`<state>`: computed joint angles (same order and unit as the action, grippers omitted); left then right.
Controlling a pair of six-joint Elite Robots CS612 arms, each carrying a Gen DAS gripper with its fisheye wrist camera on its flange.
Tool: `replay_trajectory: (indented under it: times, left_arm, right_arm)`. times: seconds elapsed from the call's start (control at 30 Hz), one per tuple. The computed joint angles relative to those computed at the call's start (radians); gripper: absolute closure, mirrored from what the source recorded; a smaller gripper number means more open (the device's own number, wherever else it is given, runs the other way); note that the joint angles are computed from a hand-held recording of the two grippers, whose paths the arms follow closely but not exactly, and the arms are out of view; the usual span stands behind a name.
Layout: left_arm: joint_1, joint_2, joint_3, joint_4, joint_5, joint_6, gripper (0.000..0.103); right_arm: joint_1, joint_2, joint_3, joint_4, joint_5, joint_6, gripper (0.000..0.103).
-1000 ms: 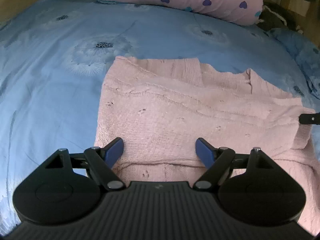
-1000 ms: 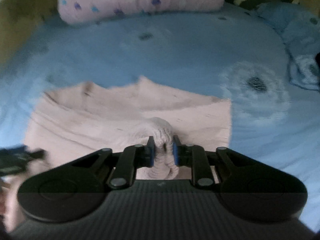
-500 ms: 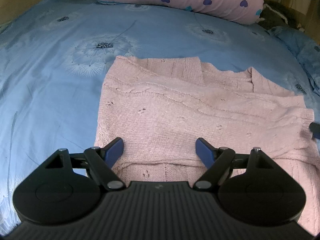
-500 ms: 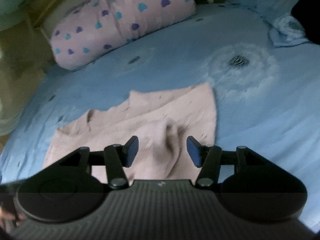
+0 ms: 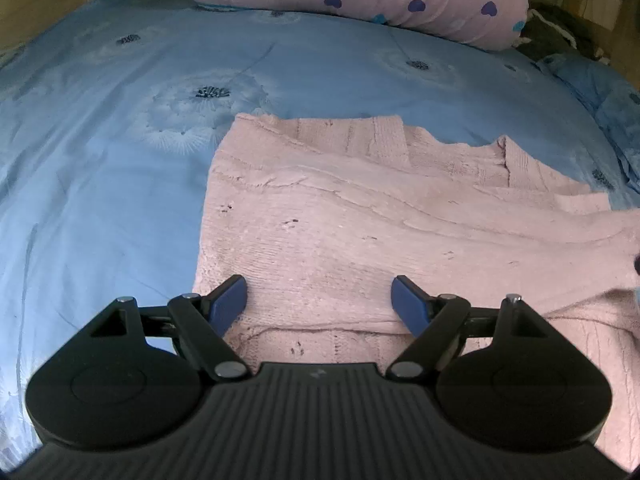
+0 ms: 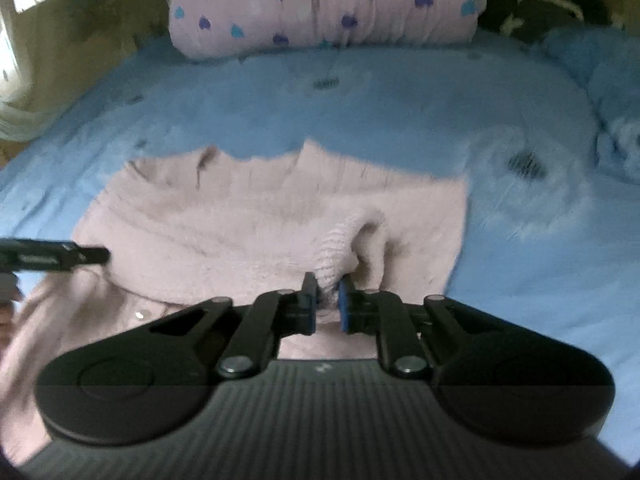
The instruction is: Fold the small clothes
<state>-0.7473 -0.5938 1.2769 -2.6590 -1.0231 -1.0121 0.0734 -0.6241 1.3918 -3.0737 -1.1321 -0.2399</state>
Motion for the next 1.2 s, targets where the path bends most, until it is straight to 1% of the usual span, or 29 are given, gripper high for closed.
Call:
replay_trajectory:
  times: [0.03, 0.07, 0.13, 0.17, 0.2, 0.23, 0.3, 0.37, 0.43, 0.5, 0.57, 0.67, 0.7, 0.73, 0.77, 0.8, 0.83, 0.87, 0.93, 1.03, 1.1, 1.13, 1.2]
  left_arm:
    - [0.0, 0.001, -0.001, 0.003, 0.0, 0.001, 0.02]
    - [0.0, 0.001, -0.004, 0.01, 0.001, 0.003, 0.02]
    - [-0.002, 0.003, -0.007, 0.02, 0.009, 0.011, 0.02]
    - [-0.003, 0.003, -0.008, 0.024, 0.013, 0.015, 0.02]
    - [-0.003, 0.004, -0.007, 0.024, 0.015, 0.02, 0.02]
    - [-0.003, 0.005, -0.008, 0.024, 0.016, 0.022, 0.02]
    - [-0.003, 0.004, -0.007, 0.022, 0.014, 0.021, 0.02]
    - [-0.001, 0.004, -0.006, 0.02, 0.01, 0.014, 0.02]
    - [-0.001, 0.004, -0.007, 0.02, 0.009, 0.011, 0.02]
    - [-0.002, 0.005, -0.008, 0.023, 0.012, 0.013, 0.02]
    - [-0.003, 0.006, -0.01, 0.026, 0.016, 0.018, 0.02]
    - [-0.002, 0.006, -0.008, 0.021, 0.015, 0.022, 0.02]
    - [-0.001, 0.006, -0.006, 0.017, 0.014, 0.024, 0.019]
    - [-0.001, 0.006, -0.005, 0.014, 0.012, 0.026, 0.019]
    - [0.0, 0.005, -0.003, 0.011, 0.01, 0.028, 0.019]
    - [0.0, 0.005, -0.003, 0.009, 0.008, 0.03, 0.019]
    - [0.0, 0.006, -0.004, 0.009, 0.007, 0.032, 0.019]
    - [0.0, 0.006, -0.004, 0.01, 0.008, 0.033, 0.019]
    - [0.0, 0.006, -0.005, 0.01, 0.009, 0.03, 0.019]
    - [-0.001, 0.004, -0.002, 0.005, 0.01, 0.023, 0.019]
    - [-0.002, 0.0, 0.007, -0.014, 0.013, 0.02, 0.019]
    - [-0.002, -0.002, 0.011, -0.024, 0.018, 0.018, 0.019]
    - [-0.004, -0.006, 0.018, -0.032, 0.037, 0.008, 0.019]
  right_arm:
    - [-0.003, -0.005, 0.002, 0.025, 0.0, -0.013, 0.09]
    - [-0.002, -0.009, 0.003, 0.059, -0.019, -0.037, 0.09]
    - [0.008, -0.008, 0.003, 0.135, -0.085, -0.102, 0.089]
    - [0.012, -0.005, 0.004, 0.145, -0.102, -0.116, 0.088]
    - [0.012, -0.002, 0.01, 0.124, -0.099, -0.117, 0.088]
    - [0.012, -0.001, 0.017, 0.099, -0.095, -0.107, 0.087]
    - [0.01, -0.005, 0.021, 0.091, -0.092, -0.063, 0.085]
    - [0.005, -0.013, 0.03, 0.056, -0.089, 0.002, 0.074]
    - [0.002, -0.017, 0.046, -0.038, -0.092, 0.072, 0.057]
    - [-0.003, -0.014, 0.048, -0.098, -0.065, 0.121, 0.051]
    - [0.001, -0.002, 0.025, -0.088, -0.062, 0.153, 0.051]
    - [0.016, 0.025, -0.015, -0.064, -0.097, 0.167, 0.052]
    - [0.021, 0.036, -0.025, -0.078, -0.119, 0.168, 0.066]
    - [0.032, 0.05, -0.037, -0.096, -0.174, 0.153, 0.09]
    - [0.041, 0.064, -0.048, -0.113, -0.229, 0.133, 0.09]
    - [0.051, 0.08, -0.065, -0.124, -0.287, 0.111, 0.088]
    - [0.058, 0.098, -0.083, -0.127, -0.337, 0.075, 0.088]
    - [0.058, 0.109, -0.09, -0.138, -0.344, 0.06, 0.088]
    - [0.055, 0.115, -0.093, -0.154, -0.328, 0.072, 0.088]
    - [0.044, 0.094, -0.07, -0.163, -0.288, 0.107, 0.087]
    - [0.033, 0.076, -0.043, -0.203, -0.248, 0.158, 0.085]
    - [0.028, 0.067, -0.023, -0.24, -0.226, 0.179, 0.085]
    - [0.02, 0.054, 0.008, -0.29, -0.181, 0.185, 0.085]
